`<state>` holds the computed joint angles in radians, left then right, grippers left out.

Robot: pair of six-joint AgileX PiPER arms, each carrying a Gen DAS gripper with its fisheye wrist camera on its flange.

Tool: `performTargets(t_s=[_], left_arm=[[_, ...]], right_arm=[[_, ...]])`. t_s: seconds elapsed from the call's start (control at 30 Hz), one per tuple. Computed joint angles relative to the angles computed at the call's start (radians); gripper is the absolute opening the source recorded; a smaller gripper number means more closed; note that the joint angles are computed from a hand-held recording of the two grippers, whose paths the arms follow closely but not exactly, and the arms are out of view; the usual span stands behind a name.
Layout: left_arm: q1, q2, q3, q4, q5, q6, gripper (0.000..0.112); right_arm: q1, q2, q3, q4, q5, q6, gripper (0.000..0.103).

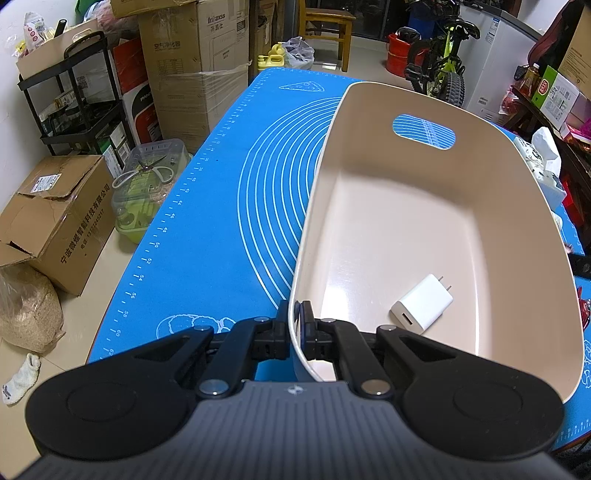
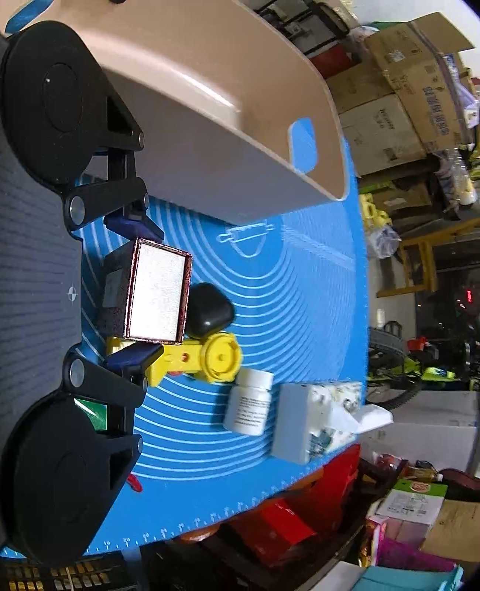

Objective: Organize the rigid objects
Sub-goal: 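Grasp the patterned gift box with the right tool, then lift the gift box into the basket and release it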

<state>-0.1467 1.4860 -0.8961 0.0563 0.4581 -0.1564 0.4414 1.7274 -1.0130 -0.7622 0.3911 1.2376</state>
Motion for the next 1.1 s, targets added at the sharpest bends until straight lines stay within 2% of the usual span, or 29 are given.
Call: performTargets(t_s=[0.27,0.4,0.57,0.8,1.1], left_arm=[[0.000,0.001,-0.001,-0.002,0.000,0.002,0.006],[-0.002,0.000,0.002,0.004,-0.002,-0.004,0.006],[-0.005,0.001,0.002,0.013,-0.001,-0.011,0.006],[-0.004,0.004,0.000,0.012,0.000,-0.012,0.006],[-0.004,0.005,-0.002,0.017,0.002,-0.013,0.006]], right_arm=[[0.044,-0.101,0.020,-0.199,0.053,0.204,0.062],[0.098,-0.148,0.005,-0.310,0.120,0.273,0.062],[0.165,-0.180,-0.046,-0.372,0.178,0.281,0.062],[0.225,-0.099,-0.206,-0.291,0.187,0.157,0.062],[0.284,0.117,-0.442,-0.049,0.200,-0.093,0.062]])
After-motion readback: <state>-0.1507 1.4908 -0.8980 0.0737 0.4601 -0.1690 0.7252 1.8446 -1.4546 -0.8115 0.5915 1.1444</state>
